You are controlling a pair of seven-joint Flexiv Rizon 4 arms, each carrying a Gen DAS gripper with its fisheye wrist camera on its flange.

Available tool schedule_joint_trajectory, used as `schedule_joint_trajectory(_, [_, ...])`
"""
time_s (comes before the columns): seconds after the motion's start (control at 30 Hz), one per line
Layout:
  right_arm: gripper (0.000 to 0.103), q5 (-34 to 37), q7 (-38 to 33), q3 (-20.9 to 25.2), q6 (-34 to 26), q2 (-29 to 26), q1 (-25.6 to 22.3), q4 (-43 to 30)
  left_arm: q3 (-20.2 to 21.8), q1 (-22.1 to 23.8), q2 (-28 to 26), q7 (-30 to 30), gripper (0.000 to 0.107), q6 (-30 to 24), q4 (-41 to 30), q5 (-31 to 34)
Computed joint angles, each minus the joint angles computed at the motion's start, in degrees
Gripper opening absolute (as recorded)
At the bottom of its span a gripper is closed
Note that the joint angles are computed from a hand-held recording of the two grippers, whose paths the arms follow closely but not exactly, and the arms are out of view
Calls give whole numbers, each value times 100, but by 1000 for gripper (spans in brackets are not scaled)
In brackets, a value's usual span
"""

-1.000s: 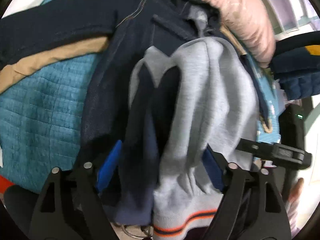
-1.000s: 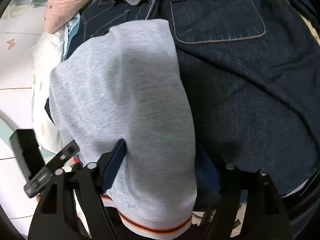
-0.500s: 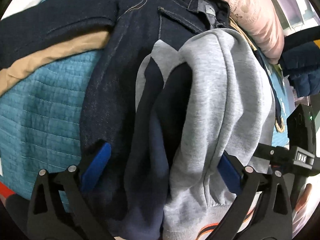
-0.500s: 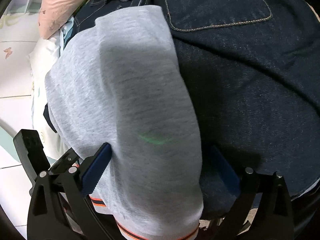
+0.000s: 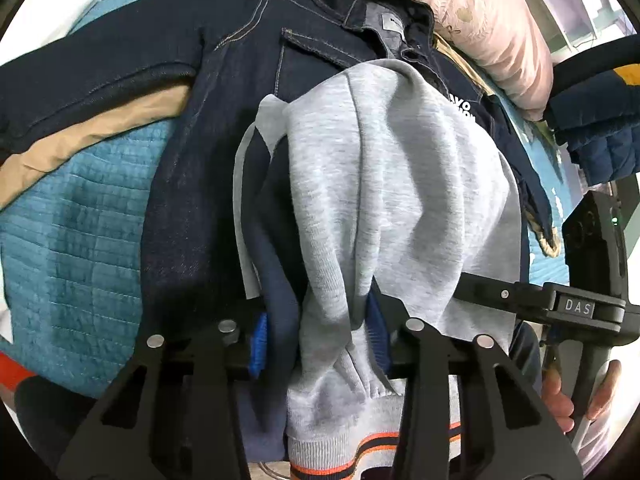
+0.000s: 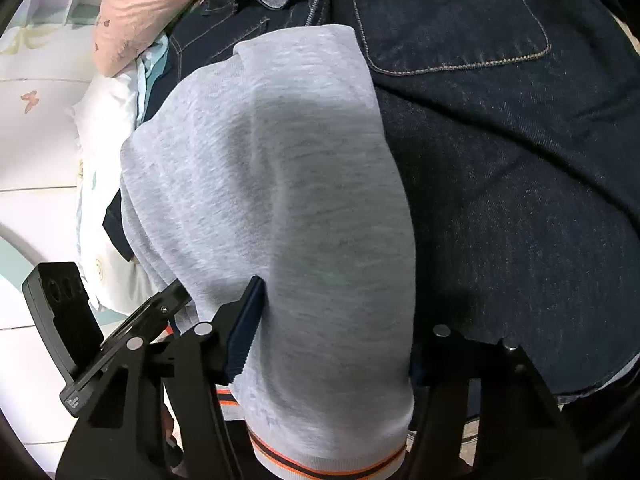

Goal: Fold large clothes
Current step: 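Grasp the folded grey bundle edges with both grippers, then lift the folded bundle off the denim jacket with both grippers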

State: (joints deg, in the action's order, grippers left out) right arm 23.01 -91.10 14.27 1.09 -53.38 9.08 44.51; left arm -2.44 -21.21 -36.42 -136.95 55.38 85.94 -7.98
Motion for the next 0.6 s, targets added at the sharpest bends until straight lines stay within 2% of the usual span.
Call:
schedule_joint_trajectory(0.43, [46,68,-16,28,-108,98,3,-105,40,-64,155,-192,33,-289,-88,131])
schedule_joint_trajectory(0.6, [46,-35,-37,-46,-173,208,2,-98,-228,55,157,39,32,-19,12,-134])
